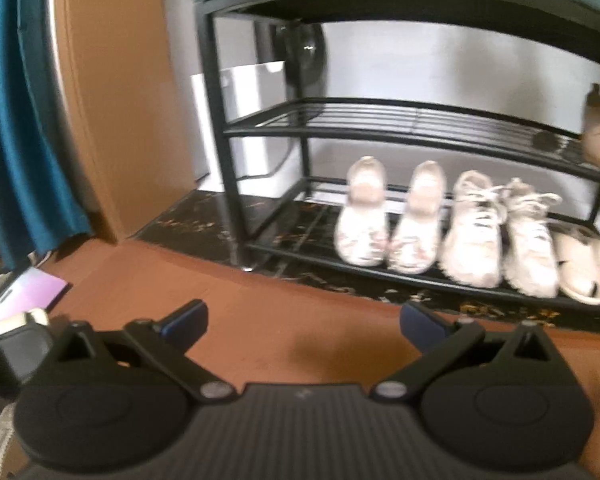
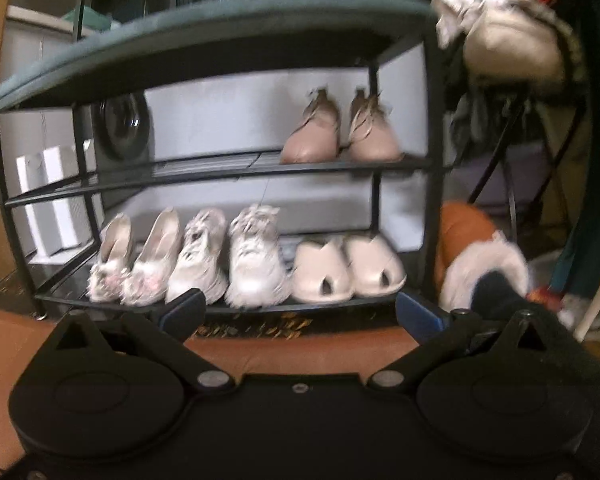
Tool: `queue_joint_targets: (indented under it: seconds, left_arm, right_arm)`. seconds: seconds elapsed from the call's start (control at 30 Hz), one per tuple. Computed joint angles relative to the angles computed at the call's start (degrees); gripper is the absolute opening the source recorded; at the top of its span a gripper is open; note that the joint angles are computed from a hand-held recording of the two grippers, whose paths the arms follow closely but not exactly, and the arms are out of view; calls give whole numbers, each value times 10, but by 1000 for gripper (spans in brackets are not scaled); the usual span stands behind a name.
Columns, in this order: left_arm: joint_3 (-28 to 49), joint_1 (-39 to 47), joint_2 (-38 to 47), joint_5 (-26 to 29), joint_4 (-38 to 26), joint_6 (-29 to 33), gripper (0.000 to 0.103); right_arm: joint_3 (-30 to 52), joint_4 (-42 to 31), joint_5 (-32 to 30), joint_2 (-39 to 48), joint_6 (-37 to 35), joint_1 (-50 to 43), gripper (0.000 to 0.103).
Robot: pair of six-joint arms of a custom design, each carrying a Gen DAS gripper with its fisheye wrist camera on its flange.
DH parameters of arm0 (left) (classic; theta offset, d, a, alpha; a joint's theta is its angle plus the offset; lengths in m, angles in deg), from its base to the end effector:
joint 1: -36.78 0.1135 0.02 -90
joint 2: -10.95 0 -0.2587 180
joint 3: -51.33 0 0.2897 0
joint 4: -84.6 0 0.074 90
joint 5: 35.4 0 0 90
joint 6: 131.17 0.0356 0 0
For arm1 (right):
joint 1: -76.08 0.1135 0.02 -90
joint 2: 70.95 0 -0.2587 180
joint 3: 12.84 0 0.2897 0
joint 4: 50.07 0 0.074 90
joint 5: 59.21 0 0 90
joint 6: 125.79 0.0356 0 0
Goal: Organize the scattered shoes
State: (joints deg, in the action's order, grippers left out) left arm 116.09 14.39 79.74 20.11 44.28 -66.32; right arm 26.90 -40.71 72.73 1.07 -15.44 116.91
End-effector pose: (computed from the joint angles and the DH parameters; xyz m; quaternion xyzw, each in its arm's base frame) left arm 0.2752 -0.0916 0.2621 -0.1362 0.8772 0.1007 0.4492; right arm 0.2256 0.1635 0.1657 0.0562 0.8011 0.0058 0.5959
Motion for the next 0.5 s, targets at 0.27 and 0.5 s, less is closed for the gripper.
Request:
queue_joint_targets:
  seconds: [0.27,0.5]
  left_arm:
    - [24,-75,15,-5,-48,-89,102]
    - [-15,-108,-1,13,17,-78,102]
  right_arm:
    - [-20,4,-20,-16,38,-38,103]
    - [-31,23,-12,-25,14,-27,103]
